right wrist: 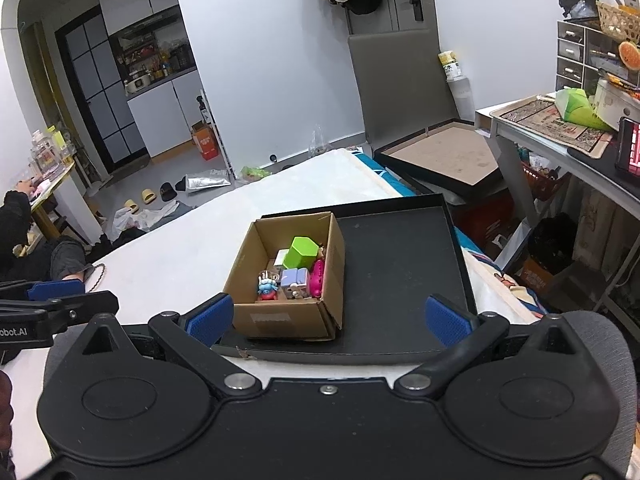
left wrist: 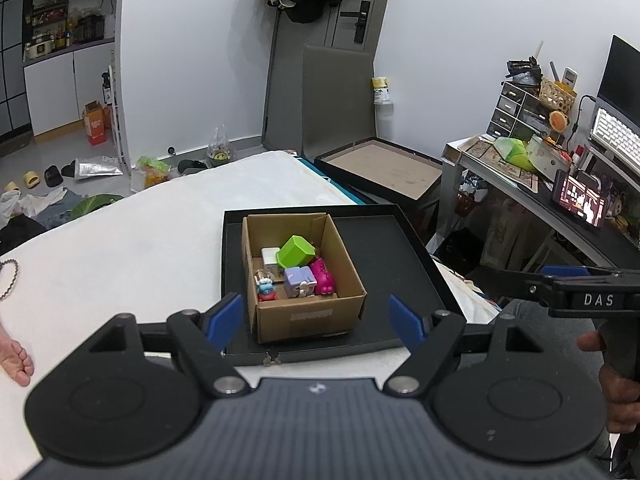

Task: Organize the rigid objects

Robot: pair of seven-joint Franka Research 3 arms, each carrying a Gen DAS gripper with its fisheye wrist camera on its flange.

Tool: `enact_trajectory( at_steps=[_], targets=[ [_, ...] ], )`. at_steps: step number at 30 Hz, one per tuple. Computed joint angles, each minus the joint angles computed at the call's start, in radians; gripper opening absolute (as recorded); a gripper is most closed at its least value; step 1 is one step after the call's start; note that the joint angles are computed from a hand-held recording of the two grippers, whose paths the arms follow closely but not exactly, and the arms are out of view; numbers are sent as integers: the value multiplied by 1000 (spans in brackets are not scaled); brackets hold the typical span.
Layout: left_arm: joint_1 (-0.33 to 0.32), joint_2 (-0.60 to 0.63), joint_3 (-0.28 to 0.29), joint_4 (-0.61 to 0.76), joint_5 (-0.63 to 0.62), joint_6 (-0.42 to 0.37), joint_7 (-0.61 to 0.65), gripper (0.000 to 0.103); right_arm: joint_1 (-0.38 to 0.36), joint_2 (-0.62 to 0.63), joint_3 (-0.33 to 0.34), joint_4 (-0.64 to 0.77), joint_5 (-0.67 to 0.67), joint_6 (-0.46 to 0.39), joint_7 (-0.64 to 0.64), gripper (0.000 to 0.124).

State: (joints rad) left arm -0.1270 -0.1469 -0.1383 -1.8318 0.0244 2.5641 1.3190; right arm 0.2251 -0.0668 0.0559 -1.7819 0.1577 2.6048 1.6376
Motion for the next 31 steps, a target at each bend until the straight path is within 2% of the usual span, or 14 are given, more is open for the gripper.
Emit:
enact_trajectory(
  at_steps=[31],
  targets=[
    [-4,-8,-3,-9,5,-11,7,79,2,2,0,-3,-12,-12,1,103]
  ],
)
